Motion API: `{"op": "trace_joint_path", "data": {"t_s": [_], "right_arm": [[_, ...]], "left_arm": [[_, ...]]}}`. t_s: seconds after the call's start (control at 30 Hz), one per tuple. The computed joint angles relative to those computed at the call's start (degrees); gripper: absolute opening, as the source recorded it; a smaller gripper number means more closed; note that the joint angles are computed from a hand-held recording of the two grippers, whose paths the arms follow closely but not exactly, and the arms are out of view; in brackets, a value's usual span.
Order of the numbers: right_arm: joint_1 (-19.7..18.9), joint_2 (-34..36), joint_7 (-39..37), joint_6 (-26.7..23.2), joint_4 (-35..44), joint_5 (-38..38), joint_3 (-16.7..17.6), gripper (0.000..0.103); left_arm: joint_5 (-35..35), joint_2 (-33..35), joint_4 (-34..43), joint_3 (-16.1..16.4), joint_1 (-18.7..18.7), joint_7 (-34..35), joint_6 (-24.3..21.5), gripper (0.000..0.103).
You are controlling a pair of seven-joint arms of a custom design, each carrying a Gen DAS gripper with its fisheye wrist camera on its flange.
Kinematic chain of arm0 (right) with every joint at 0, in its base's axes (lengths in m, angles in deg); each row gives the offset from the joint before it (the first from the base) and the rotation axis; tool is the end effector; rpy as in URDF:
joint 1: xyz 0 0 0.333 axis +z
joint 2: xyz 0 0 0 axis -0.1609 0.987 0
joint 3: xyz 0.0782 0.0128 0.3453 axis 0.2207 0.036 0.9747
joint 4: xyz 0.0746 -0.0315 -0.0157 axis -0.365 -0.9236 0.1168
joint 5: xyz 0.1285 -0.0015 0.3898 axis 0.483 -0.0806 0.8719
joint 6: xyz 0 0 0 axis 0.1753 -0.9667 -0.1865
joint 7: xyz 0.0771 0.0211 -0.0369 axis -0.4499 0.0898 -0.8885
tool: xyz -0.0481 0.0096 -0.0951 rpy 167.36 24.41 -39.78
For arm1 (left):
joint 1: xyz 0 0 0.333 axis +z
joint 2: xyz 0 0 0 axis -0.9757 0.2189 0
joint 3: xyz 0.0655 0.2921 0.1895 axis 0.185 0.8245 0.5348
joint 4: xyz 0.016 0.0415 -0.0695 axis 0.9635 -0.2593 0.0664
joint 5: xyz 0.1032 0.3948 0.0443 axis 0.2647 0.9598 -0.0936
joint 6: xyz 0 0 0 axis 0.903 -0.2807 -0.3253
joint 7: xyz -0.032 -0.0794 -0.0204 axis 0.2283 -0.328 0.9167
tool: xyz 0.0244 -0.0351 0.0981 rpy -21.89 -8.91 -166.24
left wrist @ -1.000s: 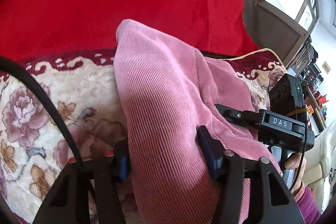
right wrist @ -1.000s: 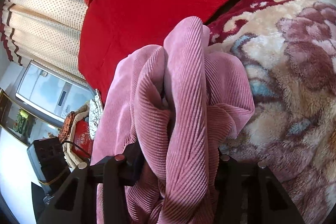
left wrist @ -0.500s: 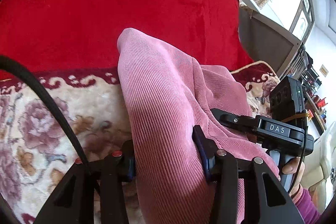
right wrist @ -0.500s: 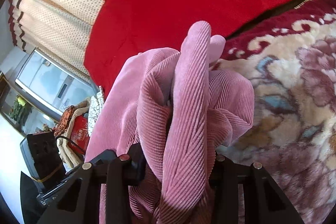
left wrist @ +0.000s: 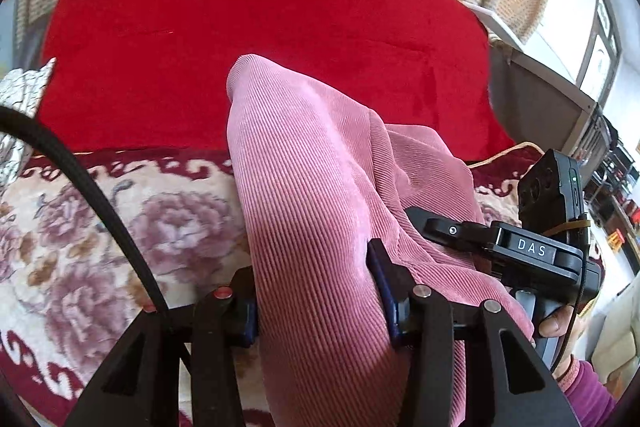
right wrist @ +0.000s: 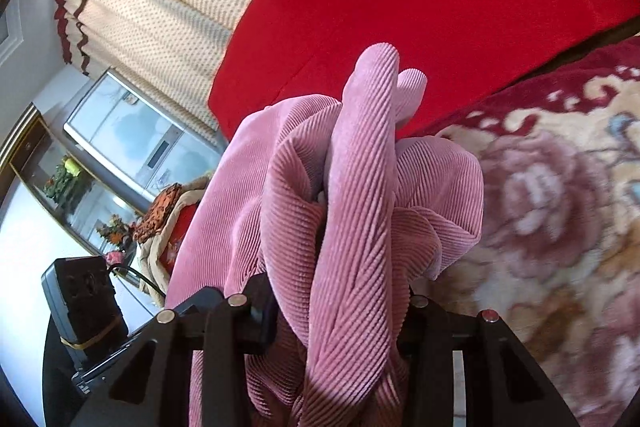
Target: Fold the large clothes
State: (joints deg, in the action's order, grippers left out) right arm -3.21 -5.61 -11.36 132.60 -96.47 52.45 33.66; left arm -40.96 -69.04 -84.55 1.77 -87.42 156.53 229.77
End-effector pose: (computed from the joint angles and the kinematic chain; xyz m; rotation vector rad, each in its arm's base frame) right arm 0.6225 0.1033 0.4636 -1.3617 1.4275 0.3378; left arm 0.5426 -0.1112 0.6231 -1.6801 1.9013 -1.0388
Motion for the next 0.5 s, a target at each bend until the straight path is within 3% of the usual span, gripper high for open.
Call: {"op": "trace_joint_path", "data": {"t_s": [0.23,0.33,0.5], "right_arm": [[1.7,1.1,0.9,1.7,0.2,-0.2,1.2,0.042],[2.5,2.2,2.3,3.5,0.7,-1.9,1.7,0.042],[3.6,4.3,6.1,7.2,1.2,-6.2,2.7,0.041]], "left_arm": [[2.6,0.2,-0.8,0.0,1.7,-1.3,-1.6,0.048],[5.2,1.8,-0.1,-0.5,3.0,-2.9,-4.5,0.049],[13.7,4.3,0.6,-2.7,5.9,-10.5,-8.0,0.058]]}}
